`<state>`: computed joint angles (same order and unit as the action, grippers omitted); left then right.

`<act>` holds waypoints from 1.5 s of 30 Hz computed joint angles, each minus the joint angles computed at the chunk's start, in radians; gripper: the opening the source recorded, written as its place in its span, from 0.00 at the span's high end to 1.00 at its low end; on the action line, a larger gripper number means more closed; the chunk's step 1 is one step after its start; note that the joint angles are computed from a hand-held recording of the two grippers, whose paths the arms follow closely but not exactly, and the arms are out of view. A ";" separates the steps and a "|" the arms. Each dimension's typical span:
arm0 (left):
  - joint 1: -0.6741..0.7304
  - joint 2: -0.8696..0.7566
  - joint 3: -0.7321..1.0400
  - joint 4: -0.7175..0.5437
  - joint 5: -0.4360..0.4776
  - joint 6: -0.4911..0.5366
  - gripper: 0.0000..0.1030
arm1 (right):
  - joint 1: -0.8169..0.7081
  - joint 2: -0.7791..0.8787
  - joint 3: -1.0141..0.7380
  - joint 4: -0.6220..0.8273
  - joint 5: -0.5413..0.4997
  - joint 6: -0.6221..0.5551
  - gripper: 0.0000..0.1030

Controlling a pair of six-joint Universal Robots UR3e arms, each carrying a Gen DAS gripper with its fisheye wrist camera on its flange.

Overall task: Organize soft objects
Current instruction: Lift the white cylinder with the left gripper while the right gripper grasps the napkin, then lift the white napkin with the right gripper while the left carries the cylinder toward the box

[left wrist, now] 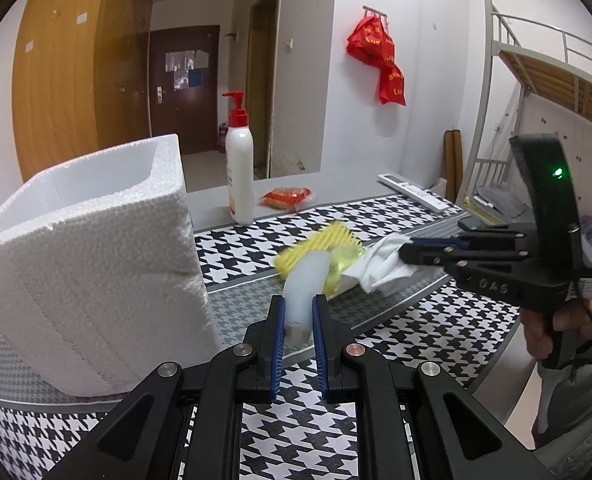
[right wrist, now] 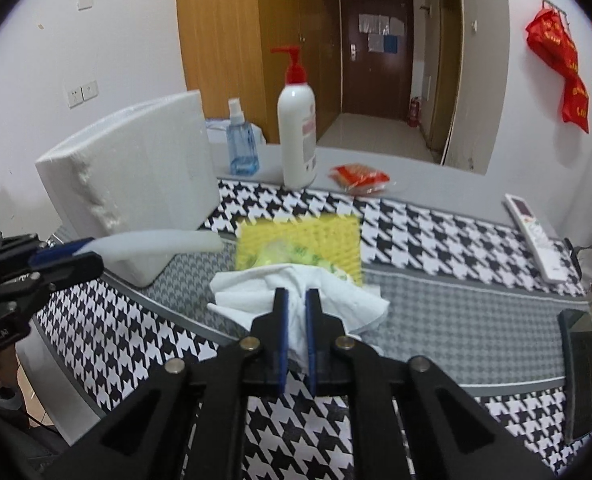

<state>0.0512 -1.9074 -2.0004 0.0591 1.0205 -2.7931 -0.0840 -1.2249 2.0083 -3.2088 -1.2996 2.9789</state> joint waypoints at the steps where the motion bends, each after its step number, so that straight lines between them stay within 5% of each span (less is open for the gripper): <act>1: 0.000 0.003 0.001 -0.002 -0.001 0.001 0.86 | -0.003 -0.001 -0.001 -0.005 0.003 -0.001 0.90; 45: 0.019 0.175 -0.080 0.063 -0.009 -0.010 0.86 | -0.023 -0.282 0.168 -0.121 0.014 0.049 0.90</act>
<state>0.0706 -1.7324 -2.0805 0.1225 1.0111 -2.8033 -0.1067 -1.5065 2.1765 -3.3301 -1.2852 3.0276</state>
